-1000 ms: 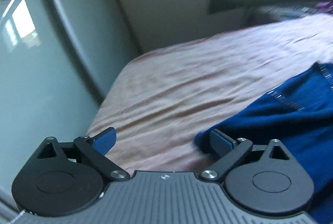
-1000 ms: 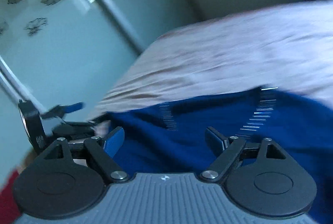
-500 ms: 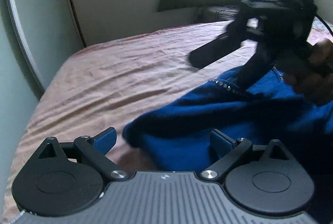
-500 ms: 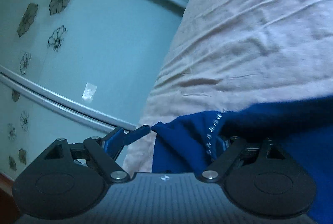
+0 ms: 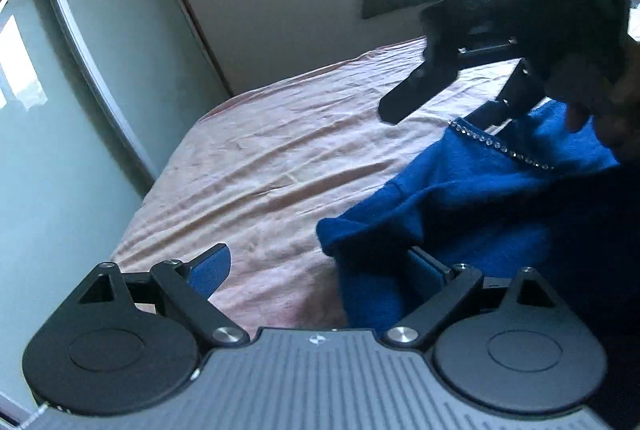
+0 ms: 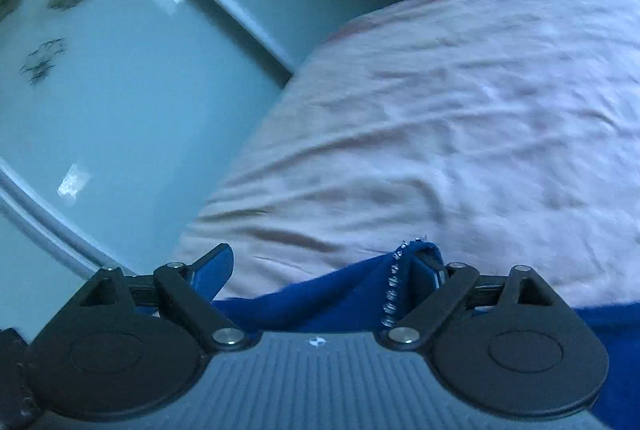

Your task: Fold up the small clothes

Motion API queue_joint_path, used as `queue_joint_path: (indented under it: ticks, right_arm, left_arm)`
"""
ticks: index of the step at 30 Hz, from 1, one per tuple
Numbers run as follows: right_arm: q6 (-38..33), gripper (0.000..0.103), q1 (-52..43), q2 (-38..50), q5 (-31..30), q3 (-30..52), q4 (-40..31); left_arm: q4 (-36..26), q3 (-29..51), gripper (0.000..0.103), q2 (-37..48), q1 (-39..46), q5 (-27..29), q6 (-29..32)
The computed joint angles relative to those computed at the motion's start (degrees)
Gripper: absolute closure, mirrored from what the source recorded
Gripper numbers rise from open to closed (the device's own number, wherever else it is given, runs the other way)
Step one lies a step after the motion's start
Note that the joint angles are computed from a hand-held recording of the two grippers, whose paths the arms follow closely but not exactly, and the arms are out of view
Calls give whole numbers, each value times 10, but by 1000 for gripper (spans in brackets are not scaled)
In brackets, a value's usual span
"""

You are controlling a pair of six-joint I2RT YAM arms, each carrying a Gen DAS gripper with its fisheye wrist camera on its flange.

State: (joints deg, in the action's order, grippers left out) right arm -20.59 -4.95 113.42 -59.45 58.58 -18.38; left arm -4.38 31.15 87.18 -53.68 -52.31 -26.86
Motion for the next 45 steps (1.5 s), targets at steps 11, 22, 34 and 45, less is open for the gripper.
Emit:
queue_joint_path:
  ticks: [11, 22, 34, 45]
  right_arm:
    - [-244, 10, -178, -90, -22, -41, -241]
    - [-463, 7, -481, -95, 32, -48, -354]
    - [-385, 0, -592, -9, 25, 33, -341]
    - [-683, 0, -668, -19, 79, -25, -483]
  left_arm:
    - [-127, 19, 10, -13, -42, -48, -136]
    - [-355, 84, 8, 36, -153, -84, -318]
    - [-494, 143, 3, 99, -264, -51, -491]
    - [-674, 273, 1, 170, -506, -42, -714]
